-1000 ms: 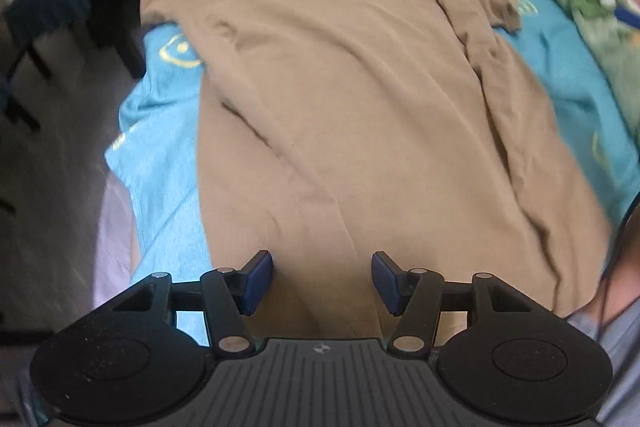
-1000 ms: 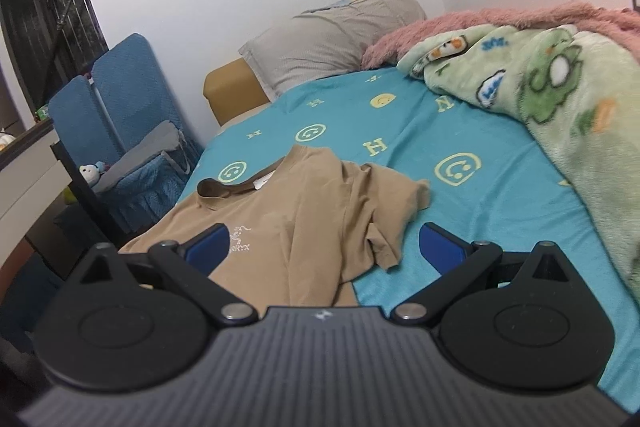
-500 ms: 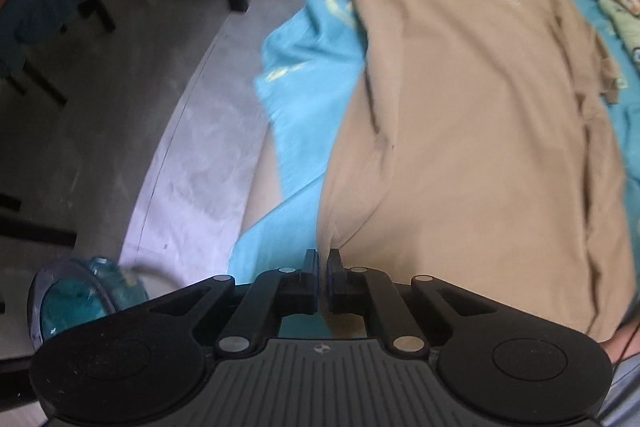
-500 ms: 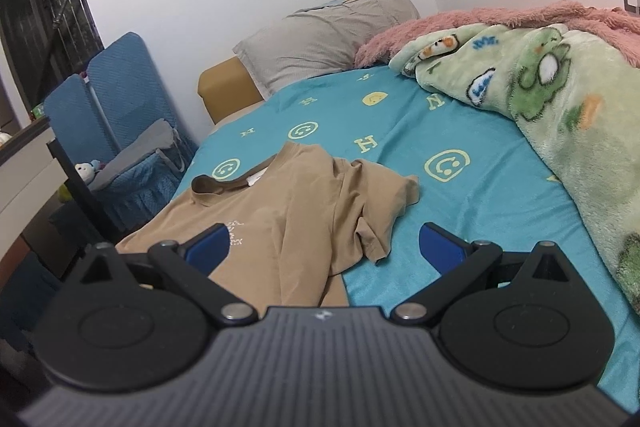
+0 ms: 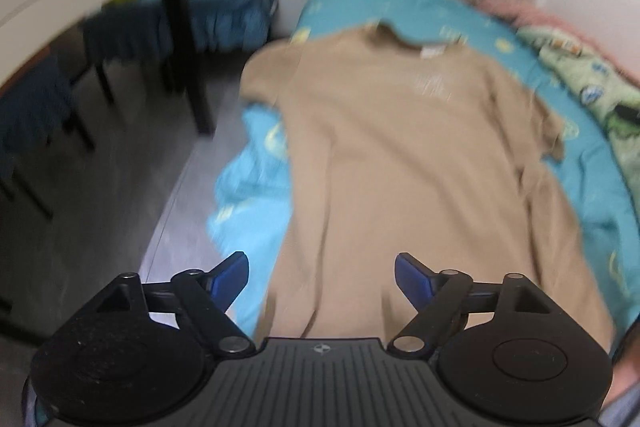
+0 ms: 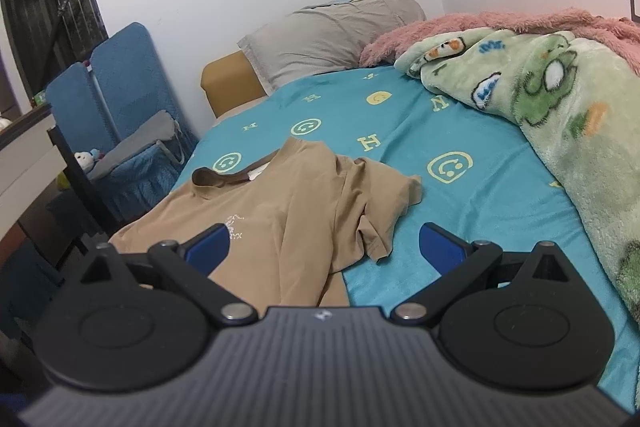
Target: Fold clothes
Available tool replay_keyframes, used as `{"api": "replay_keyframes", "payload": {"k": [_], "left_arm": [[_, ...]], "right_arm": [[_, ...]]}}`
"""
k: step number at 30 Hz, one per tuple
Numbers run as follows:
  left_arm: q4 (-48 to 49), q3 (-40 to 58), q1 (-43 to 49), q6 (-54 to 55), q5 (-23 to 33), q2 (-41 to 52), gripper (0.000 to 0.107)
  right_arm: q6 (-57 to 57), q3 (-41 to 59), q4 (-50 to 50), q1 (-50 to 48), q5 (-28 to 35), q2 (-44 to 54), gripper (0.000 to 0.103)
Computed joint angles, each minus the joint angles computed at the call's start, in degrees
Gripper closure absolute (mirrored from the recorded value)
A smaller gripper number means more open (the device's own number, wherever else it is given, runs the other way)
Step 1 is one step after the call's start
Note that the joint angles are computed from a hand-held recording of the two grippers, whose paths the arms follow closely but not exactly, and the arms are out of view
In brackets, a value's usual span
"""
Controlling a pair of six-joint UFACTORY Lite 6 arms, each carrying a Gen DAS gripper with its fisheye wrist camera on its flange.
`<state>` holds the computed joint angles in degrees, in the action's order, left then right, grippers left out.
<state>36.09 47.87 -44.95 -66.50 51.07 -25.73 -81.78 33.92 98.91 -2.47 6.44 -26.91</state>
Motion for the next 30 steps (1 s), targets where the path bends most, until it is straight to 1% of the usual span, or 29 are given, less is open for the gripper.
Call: {"api": "replay_keyframes", "payload": {"k": [1,2,3,6,7,9,11,14,16,17,18,20,22,26,28,30], "left_arm": [[2.03,1.24,-0.88,-2.02,-0.77,1.52,0.023],[4.93,1.36,-1.21,-5.08,-2.98,3.68,0.021],[7.24,2.53,-1.75,-7.2,-3.84,5.36,0.018],[17.51,3.85,-3.19,-18.06,-7.04,10.06,0.011],[21.94,3.85,-3.73,-22.8,-8.1,11.44,0.01],[33.74,1.63,-2.42,-34.79,-12.7,15.64,0.009],[44.2,0.06,-1.93,-46.14,-14.65,19.73,0.008],[54.49,-2.17,1.16,-56.04,-18.65,25.72,0.008],[57.44,-3.45,2.67,-58.8,-20.2,27.14,0.008],[59.1,-4.35,3.46,-60.59,-20.89,27.49,0.008],[59.08,-5.87,4.04,-61.16,-21.71,26.22,0.008],[61.8,-7.06,6.03,-64.52,-23.67,26.26,0.008],[62.96,-7.1,6.83,-66.29,-24.18,26.61,0.008],[66.37,-7.55,7.78,-70.12,-24.27,27.85,0.008],[65.86,-7.94,7.49,-70.23,-23.46,27.99,0.008],[65.5,-8.59,7.74,-70.89,-23.46,27.32,0.008]], "right_arm": [[-0.85,-0.02,0.83,0.07,-0.02,0.03,0.0],[-1.67,-0.05,1.65,0.04,0.07,0.07,0.0],[-2.42,-0.08,2.41,0.05,0.15,0.09,0.0],[-5.12,-0.24,5.16,-0.31,1.02,0.22,0.0],[-5.69,-0.23,5.84,-0.49,1.53,0.34,0.0],[-6.8,-0.09,7.25,-0.55,2.23,0.69,0.0],[-8.74,0.02,9.28,-0.36,2.47,1.12,0.0],[-12.73,0.49,13.33,0.17,2.28,2.14,0.0],[-17.62,1.03,18.31,0.84,1.64,3.01,0.0],[-21.88,1.44,22.66,1.19,1.27,3.56,0.0],[-25.23,1.84,26.19,1.4,1.25,4.17,0.0],[-28.12,2.62,29.71,1.39,1.98,5.58,0.0],[-24.79,3.23,27.58,0.45,3.86,7.33,0.0],[-7.47,6.57,13.83,-5.18,11.54,13.04,0.0],[0.14,11.29,8.34,-8.97,16.15,18.62,0.0],[6.48,18.18,5.63,-13.14,21.05,26.37,0.0]]}}
